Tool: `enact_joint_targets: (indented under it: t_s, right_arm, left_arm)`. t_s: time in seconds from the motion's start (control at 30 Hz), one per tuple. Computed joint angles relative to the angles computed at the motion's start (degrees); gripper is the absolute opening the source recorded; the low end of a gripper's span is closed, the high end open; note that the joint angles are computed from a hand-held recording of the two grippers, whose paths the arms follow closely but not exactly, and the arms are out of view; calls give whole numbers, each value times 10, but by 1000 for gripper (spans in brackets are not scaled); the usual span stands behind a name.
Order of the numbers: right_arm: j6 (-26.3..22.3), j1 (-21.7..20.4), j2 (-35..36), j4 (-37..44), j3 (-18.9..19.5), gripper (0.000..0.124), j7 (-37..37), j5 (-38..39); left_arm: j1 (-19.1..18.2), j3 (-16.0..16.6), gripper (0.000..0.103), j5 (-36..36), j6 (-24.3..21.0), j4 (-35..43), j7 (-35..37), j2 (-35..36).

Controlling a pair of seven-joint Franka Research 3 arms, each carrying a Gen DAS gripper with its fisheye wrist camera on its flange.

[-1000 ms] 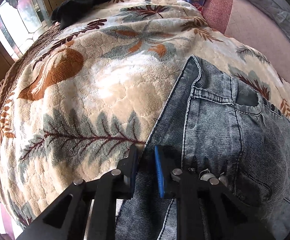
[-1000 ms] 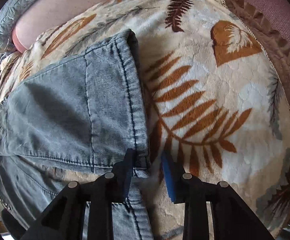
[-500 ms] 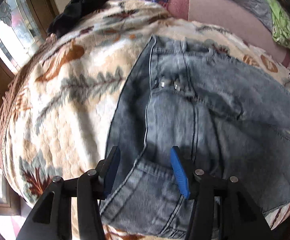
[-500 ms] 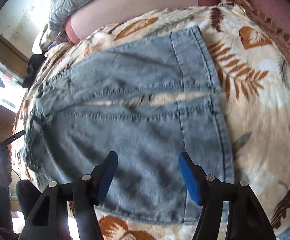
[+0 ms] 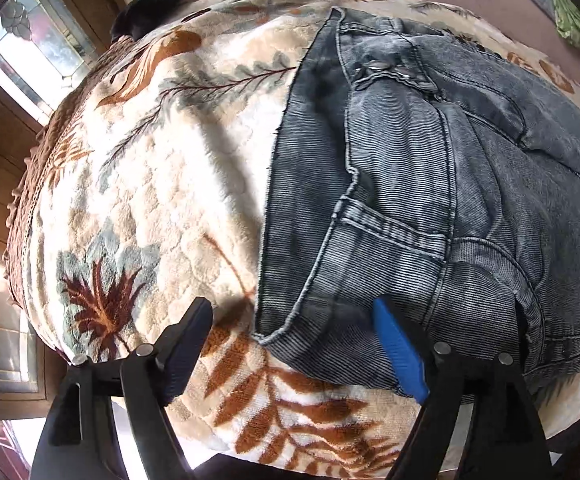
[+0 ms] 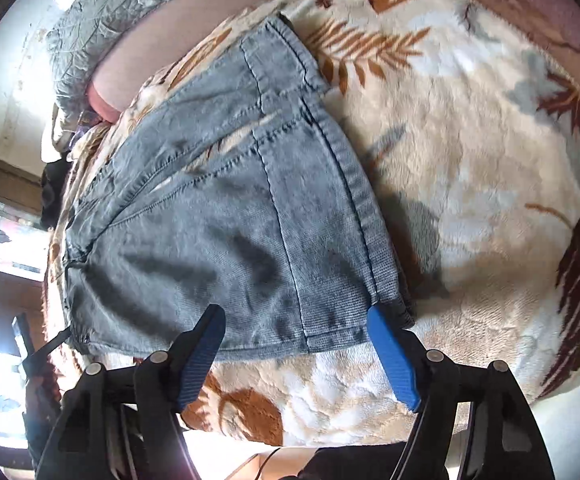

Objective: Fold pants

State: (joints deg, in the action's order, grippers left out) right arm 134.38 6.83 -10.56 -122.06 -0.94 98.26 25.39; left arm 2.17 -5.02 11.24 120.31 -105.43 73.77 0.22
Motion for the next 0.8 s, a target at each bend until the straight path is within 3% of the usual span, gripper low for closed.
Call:
enact_joint_targets:
  t_s: [0.1, 0.17, 0.23, 0.3, 0.33, 0.37, 0.4, 0.43, 0.5, 0.57, 0.7, 0.8]
  right_arm:
    - [7, -5, -10, 7, 7, 77, 37, -21]
    - [46, 8, -20, 4, 6, 77, 4, 1]
    - [65, 23, -14, 9, -2, 79, -31, 52]
    - [42, 19, 8, 18, 2, 84, -16, 33]
    - [9, 13, 26, 27, 5, 84, 7, 4]
    - [3, 12, 29, 19, 2, 84, 2, 15]
    - [27, 4, 21, 6, 14, 84, -10, 22]
    - [19, 13, 21, 14, 5, 84, -1, 14]
    - [15, 11, 18, 27, 10, 84, 20, -8]
    - [17, 13, 18, 45, 17, 84, 23, -36]
    - [19, 41, 59, 101, 21, 84, -32, 36]
    - [4, 63, 101, 134, 34, 85, -95, 97]
  left_arm:
    - [5, 4, 83, -18, -34, 20, 3, 0]
    - [4, 0, 82, 4, -2, 2, -6, -22]
    - [2, 1, 82, -22, 41, -18, -4, -43]
    - [-5, 3, 82, -66, 81, -34, 20, -55]
    - [-9, -1, 82, -51, 85, -35, 22, -53]
    - [-14, -11, 82, -6, 59, -20, 9, -38]
    - [-18, -17, 82, 33, 18, -1, 4, -15]
    - [-24, -19, 83, 43, -10, -3, 12, 0]
    - [-22, -16, 91, 46, 8, -26, 0, -13]
    - [-19, -12, 91, 23, -12, -10, 6, -9]
    - [-26, -18, 91, 61, -21, 1, 17, 1]
    - [-27, -16, 91, 45, -27, 4, 12, 3]
